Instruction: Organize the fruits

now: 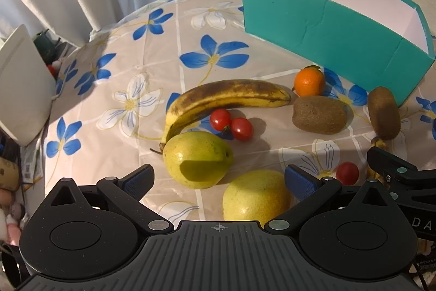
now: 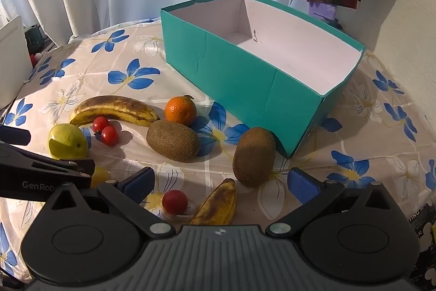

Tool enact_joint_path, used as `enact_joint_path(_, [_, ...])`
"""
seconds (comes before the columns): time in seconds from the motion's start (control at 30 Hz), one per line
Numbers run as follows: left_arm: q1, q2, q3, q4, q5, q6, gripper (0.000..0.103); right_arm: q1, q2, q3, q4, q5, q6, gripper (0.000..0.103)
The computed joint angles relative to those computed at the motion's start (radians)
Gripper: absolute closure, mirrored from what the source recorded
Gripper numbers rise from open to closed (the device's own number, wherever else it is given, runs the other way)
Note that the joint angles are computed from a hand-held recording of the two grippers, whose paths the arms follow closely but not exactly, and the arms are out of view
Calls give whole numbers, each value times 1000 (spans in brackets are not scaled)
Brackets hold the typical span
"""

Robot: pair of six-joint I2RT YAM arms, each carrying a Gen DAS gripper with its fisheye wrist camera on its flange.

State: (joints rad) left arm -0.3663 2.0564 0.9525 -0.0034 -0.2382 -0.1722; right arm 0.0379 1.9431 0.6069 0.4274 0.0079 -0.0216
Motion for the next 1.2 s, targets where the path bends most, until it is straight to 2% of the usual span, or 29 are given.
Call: enact_joint_path(1.2, [27,-21,-46,23,11,26,0,5,-9,0,-9,3,-3,0])
